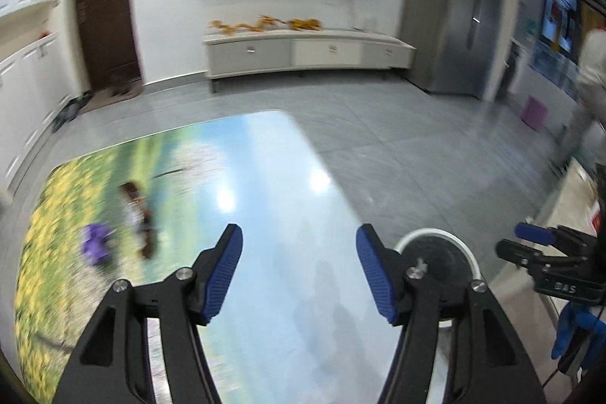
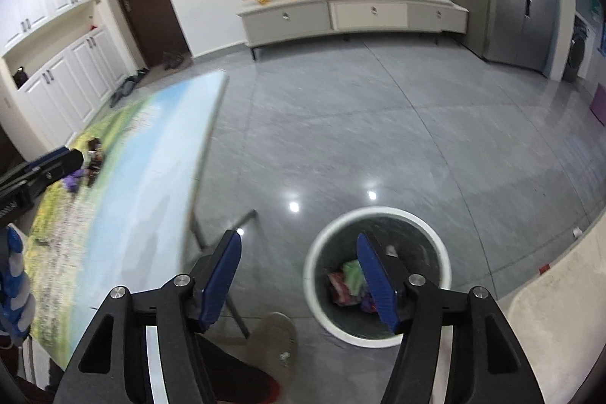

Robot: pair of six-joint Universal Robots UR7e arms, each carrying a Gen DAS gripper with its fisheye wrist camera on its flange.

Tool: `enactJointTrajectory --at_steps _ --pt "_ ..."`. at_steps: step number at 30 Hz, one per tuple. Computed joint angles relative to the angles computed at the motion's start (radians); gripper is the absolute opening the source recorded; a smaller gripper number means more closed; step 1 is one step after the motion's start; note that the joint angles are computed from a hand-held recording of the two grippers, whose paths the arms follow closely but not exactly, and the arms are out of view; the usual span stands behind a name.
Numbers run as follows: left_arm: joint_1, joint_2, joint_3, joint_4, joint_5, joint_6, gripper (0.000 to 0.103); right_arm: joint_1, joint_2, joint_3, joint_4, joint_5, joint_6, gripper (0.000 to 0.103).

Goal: Collect trash
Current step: 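Move both tools back to the table toward the purple bag and brown bag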

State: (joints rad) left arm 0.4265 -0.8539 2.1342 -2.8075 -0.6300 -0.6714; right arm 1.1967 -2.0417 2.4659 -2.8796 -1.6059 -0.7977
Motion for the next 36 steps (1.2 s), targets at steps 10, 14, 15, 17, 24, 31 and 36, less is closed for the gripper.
enactJointTrajectory --at_steps 10,14,15,17,24,31,36 --pt "-0.023 -0.219 0.177 0.152 0.163 -0.223 0.065 0.265 0.103 0.044 -0.135 -0.113 0.088 0.079" --pt "-0.030 -0.260 0.212 0.184 0.185 -0.272 0.065 0.352 0.176 0.050 -0.209 -0.167 0.110 0.089" --pt "-0.030 -0.267 0.220 0.186 0.191 -0.278 0.065 0.372 0.193 0.052 -0.226 -0.179 0.111 0.093" --pt "-0.032 -0.289 0.235 0.211 0.204 -0.306 0.065 0.414 0.233 0.050 -0.261 -0.208 0.118 0.096" --pt "-0.005 -0.336 0.281 0.191 0.226 -0.316 0.065 0.523 0.372 0.040 -0.383 -0.259 0.142 0.103" --pt "0.031 -0.372 0.322 0.131 0.250 -0.288 0.065 0.581 0.500 0.007 -0.472 -0.240 0.143 0.103" --pt "0.060 -0.390 0.335 0.113 0.265 -0.264 0.065 0.610 0.597 -0.030 -0.523 -0.237 0.135 0.103"
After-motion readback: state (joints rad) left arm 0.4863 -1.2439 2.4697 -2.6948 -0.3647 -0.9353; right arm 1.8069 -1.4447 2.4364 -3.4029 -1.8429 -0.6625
